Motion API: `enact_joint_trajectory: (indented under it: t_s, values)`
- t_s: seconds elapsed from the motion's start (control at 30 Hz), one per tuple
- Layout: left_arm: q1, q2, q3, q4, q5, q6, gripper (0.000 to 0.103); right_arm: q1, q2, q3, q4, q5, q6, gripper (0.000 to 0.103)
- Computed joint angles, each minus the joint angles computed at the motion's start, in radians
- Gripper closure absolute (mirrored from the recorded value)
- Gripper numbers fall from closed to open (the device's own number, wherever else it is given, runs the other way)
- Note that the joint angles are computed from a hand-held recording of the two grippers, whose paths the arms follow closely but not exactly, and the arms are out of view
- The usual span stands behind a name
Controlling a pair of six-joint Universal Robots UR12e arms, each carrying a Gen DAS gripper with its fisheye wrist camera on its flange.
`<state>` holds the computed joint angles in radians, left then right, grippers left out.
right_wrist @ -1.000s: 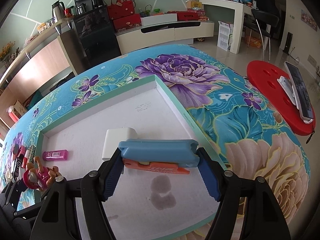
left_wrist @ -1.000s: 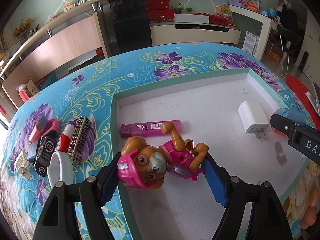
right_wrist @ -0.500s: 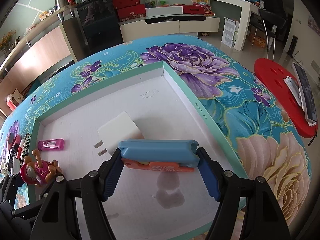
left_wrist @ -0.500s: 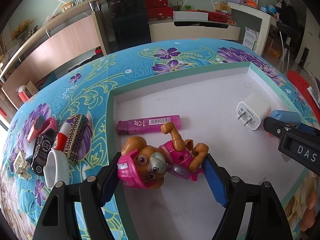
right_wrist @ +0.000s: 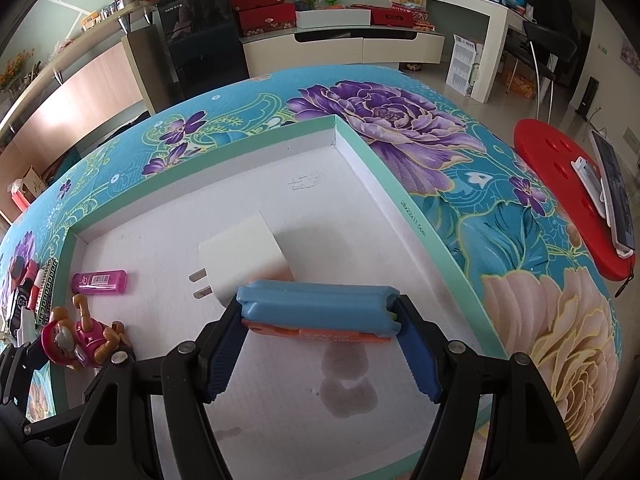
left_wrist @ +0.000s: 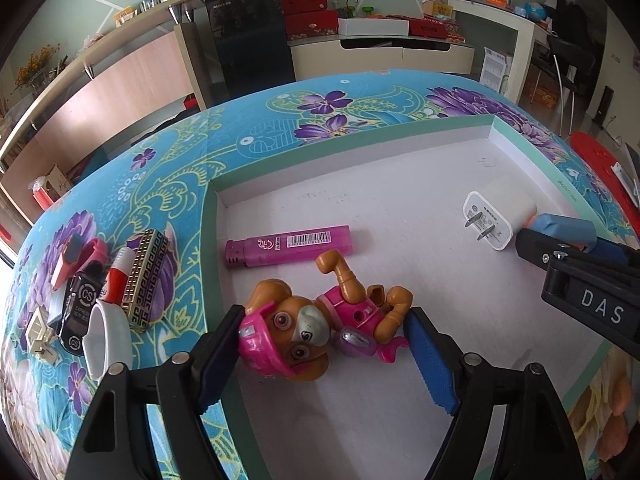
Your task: Organize rigid objects
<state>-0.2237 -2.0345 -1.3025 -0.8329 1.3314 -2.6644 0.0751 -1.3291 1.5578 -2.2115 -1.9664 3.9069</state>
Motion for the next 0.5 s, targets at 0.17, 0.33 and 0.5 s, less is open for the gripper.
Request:
enact_joint_trajectory:
  t_s: [0.17,0.33,0.5]
  values:
    - [0.003,-0.001,0.008,-0.022,-0.013,-0.005,0.020,0.002,0.005,-0.007,0.015,-0.004,-0.002,0.030]
    - [0.009,0.002,0.014,-0.037,-0.028,-0.016,0.020,0.004,0.004,-0.008,0.010,-0.012,-0.002,0.029]
    - [0.017,0.008,0.012,-0.024,-0.052,-0.025,0.010,0.005,0.004,-0.009,0.005,-0.010,-0.006,0.029]
